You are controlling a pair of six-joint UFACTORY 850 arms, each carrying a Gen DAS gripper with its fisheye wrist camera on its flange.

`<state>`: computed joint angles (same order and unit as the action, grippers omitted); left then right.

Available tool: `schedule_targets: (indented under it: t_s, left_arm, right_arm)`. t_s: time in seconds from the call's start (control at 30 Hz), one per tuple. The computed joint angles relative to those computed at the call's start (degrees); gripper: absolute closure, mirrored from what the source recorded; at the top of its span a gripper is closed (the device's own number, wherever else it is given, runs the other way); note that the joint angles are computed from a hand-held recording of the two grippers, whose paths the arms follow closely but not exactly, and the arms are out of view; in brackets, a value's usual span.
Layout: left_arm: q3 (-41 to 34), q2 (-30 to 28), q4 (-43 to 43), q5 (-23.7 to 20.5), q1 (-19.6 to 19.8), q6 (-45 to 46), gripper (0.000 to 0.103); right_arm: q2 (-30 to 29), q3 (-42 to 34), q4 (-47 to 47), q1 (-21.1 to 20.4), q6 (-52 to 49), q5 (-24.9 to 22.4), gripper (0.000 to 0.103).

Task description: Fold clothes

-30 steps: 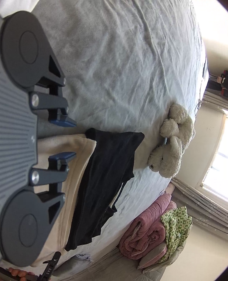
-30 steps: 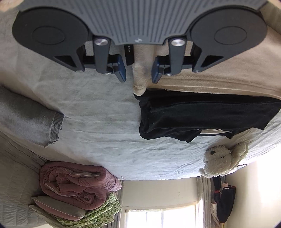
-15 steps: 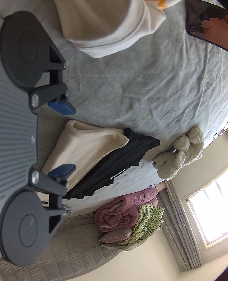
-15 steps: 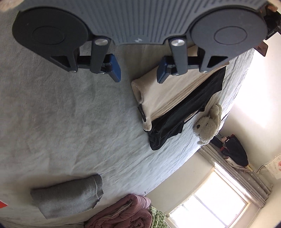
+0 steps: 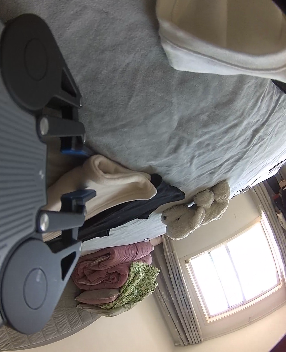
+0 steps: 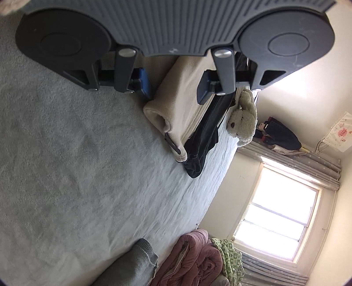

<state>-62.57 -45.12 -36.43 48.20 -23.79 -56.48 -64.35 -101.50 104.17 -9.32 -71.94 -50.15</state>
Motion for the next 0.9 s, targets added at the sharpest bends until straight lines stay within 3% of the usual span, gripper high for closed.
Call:
schedule_targets:
  t_s: [0.07, 0.13, 0.2, 0.4, 0.7, 0.9]
  left_arm:
    - [-0.6, -0.57, -2.92, 0.56, -0.37, 0.1, 0.086]
    - [-1.28, -1.04, -6.03, 0.76, -0.7, 0.02, 0.092]
    - [-1.99, -1.43, -9.29, 0.83, -1.05, 0.49, 0.094]
    - [-2.29, 0.1, -18.16, 0.56, -2.46, 9.83, 0.095]
    - [-0.43, 3.84, -23.61, 0.93, -4.16, 17.6, 0.096]
    - [3.53, 7.04, -22.88, 0.93, -5.57, 18.93, 0.095]
  right_arm:
    - [-0.06, 0.24, 2.27, 0.22, -0.01, 1.03, 0.066]
    - [-0.13, 0.13, 3.18, 0.57, 0.8, 3.09, 0.086]
    - [-0.13, 0.28, 4.43, 0.73, 1.84, 4.71, 0.094]
    - [3.45, 5.22, 10.33, 0.6, -5.33, 5.86, 0.094]
    - [6.41, 8.04, 9.04, -0.51, -7.1, 4.75, 0.094]
    - [8.41, 11.13, 7.42, -1.81, -6.55, 3.69, 0.094]
